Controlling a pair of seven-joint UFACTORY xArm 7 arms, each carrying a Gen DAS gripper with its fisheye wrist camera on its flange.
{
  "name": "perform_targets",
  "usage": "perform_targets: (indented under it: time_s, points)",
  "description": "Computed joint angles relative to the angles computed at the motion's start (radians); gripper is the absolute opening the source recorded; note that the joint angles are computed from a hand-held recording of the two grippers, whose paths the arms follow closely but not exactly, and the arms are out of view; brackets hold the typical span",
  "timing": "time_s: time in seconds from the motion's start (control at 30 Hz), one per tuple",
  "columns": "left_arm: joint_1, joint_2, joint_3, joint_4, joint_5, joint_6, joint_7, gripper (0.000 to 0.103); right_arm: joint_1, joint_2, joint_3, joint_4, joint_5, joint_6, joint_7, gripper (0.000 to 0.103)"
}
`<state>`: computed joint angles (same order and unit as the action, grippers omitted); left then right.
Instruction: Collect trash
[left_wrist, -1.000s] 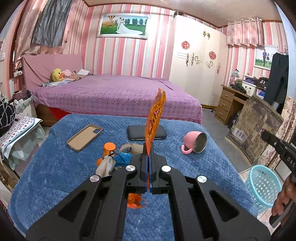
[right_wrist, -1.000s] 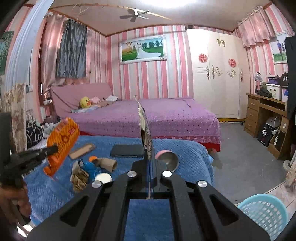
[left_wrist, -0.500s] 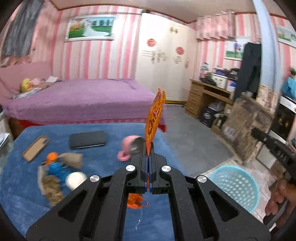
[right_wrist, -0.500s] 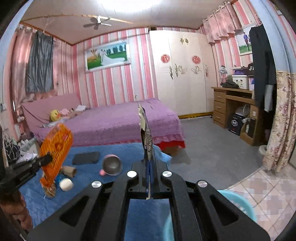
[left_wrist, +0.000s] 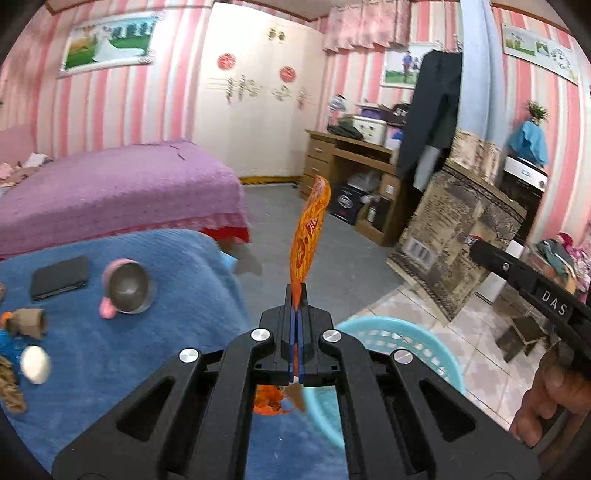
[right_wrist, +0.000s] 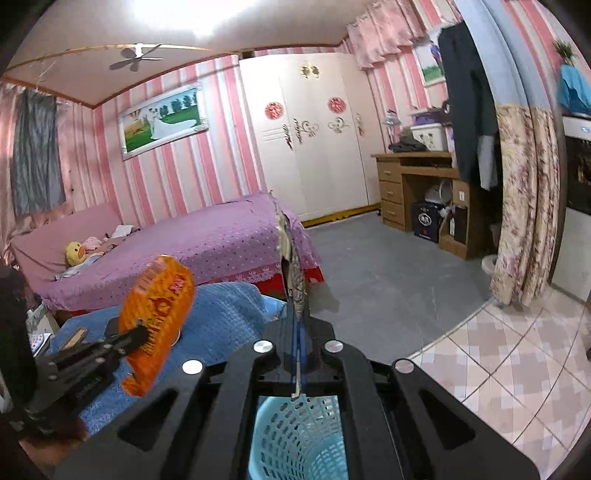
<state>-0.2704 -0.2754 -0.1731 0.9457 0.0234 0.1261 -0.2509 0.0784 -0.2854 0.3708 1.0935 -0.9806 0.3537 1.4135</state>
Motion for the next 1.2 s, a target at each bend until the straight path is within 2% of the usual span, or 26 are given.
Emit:
perform_targets:
  time_s: [0.13, 0.2, 0.37, 0.43, 0.47, 0.5, 0.57, 0.6, 0.77, 0.8, 0.83, 0.87, 0.9, 1.0, 1.1, 1.2]
  points:
    - [-0.081, 0.069, 0.025, 0.041, -0.072, -0.004, 0.057, 0.000, 0.006, -0.014, -0.024, -0.024, 0.048, 0.023, -0.038, 0.001]
    - [-0.100, 0.108, 0.014, 0.066, -0.087, -0.002, 0.071, 0.000, -0.010, -0.042, -0.031, -0.055, 0.052, 0.000, -0.024, 0.001]
    - [-0.190, 0.168, 0.038, 0.093, -0.229, 0.029, 0.203, 0.001, -0.060, -0.091, -0.020, -0.111, 0.075, -0.043, -0.026, 0.001]
    - [-0.145, 0.184, -0.015, 0.094, -0.141, 0.024, 0.131, 0.019, -0.080, -0.094, -0.006, -0.115, 0.092, -0.038, -0.040, 0.001]
    - [-0.125, 0.190, -0.034, 0.098, -0.077, 0.020, 0.069, 0.042, -0.088, -0.100, 0.003, -0.122, 0.096, -0.039, -0.040, 0.001]
    - [-0.103, 0.190, -0.050, 0.095, -0.009, 0.009, -0.002, 0.057, -0.094, -0.106, 0.008, -0.126, 0.104, -0.036, -0.047, 0.001]
    - [-0.084, 0.182, -0.056, 0.085, 0.053, -0.014, -0.073, 0.062, -0.110, -0.109, 0.020, -0.127, 0.112, -0.038, -0.049, 0.002]
    - [-0.088, 0.178, -0.049, 0.084, 0.044, -0.015, -0.073, 0.067, -0.117, -0.111, 0.026, -0.128, 0.115, -0.041, -0.046, 0.003]
    - [-0.060, 0.128, -0.036, 0.063, 0.077, -0.005, -0.106, 0.068, -0.133, -0.100, 0.050, -0.118, 0.137, -0.026, -0.062, 0.005]
    - [-0.053, 0.115, -0.031, 0.054, 0.077, -0.007, -0.108, 0.068, -0.138, -0.099, 0.060, -0.112, 0.132, -0.011, -0.057, 0.007]
    - [-0.042, 0.095, -0.026, 0.040, 0.081, -0.004, -0.110, 0.068, -0.145, -0.101, 0.073, -0.107, 0.119, 0.006, -0.042, 0.029]
    - [-0.034, 0.081, -0.022, 0.034, 0.083, 0.001, -0.107, 0.068, -0.152, -0.104, 0.082, -0.105, 0.105, 0.015, -0.025, 0.065]
    - [-0.021, 0.062, -0.022, 0.022, 0.091, 0.003, -0.108, 0.068, -0.165, -0.112, 0.089, -0.107, 0.079, 0.014, 0.006, 0.073]
    - [0.025, -0.012, -0.008, -0.028, 0.117, 0.018, -0.092, 0.068, -0.166, -0.119, 0.085, -0.108, 0.060, -0.023, 0.040, 0.071]
    - [0.077, -0.104, 0.016, -0.089, 0.120, 0.034, -0.073, 0.070, -0.176, -0.113, 0.107, -0.090, 0.032, -0.016, 0.062, 0.070]
    - [0.190, -0.199, 0.030, -0.154, 0.151, 0.052, -0.067, 0.073, -0.171, -0.081, 0.125, -0.061, -0.001, -0.031, 0.089, 0.070]
